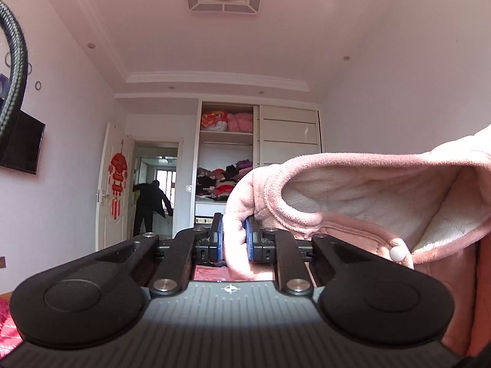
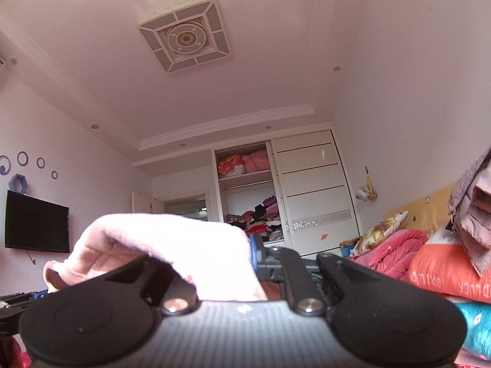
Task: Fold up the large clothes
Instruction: 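Lift the jacket by its collar edge with both grippers, shaking it out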
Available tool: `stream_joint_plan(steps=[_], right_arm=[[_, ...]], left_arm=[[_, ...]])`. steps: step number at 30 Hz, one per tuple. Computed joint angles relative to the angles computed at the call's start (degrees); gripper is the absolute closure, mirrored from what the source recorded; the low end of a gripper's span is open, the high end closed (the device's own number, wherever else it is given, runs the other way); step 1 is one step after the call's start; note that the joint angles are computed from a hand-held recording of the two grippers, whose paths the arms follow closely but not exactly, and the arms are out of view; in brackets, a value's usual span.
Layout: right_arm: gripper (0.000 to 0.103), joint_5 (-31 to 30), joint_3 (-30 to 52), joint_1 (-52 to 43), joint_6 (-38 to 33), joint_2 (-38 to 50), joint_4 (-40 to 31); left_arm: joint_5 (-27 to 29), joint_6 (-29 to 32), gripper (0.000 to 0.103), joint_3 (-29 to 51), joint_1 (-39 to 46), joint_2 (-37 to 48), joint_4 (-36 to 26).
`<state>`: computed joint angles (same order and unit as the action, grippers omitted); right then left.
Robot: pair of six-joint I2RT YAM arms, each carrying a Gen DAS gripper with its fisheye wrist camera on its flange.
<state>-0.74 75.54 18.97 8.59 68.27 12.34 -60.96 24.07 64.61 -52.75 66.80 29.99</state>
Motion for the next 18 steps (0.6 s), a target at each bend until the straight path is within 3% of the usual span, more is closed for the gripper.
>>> stream_joint_plan(steps=[4, 8, 9, 12, 14, 18], right_arm=[[0.095, -0.8, 1.3, 2.4, -2.9, -2.0, -2.0], [0.095, -1.2, 4.5, 4.0, -6.7, -2.1, -5.9], [0.095, -1.4, 5.5, 4.0, -7.0, -1.4, -7.0], [0.095, -2.4, 9.0, 2.7, -6.1, 3.2, -9.8], [0.095, -2.5, 11.8, 1.8, -5.3, 7.9, -11.8], [0.095, -1.1, 20.2, -0.3, -6.7, 21.1, -14.2]], left_arm=[[-2.2, 10.1, 0.085, 1.4, -3.1, -2.9, 7.2], [-3.7, 19.8, 0.084, 6.4, -5.6, -2.4, 10.5], [-5.2, 25.6, 0.084, 7.0, -7.6, -1.5, 15.1], [-4.4, 20.4, 0.084, 10.2, -5.2, 0.9, 6.7], [0.5, 3.4, 0.084, 16.6, 4.4, 4.7, -12.8], [9.8, -8.8, 0.083, 28.0, 14.9, 15.7, -29.1]])
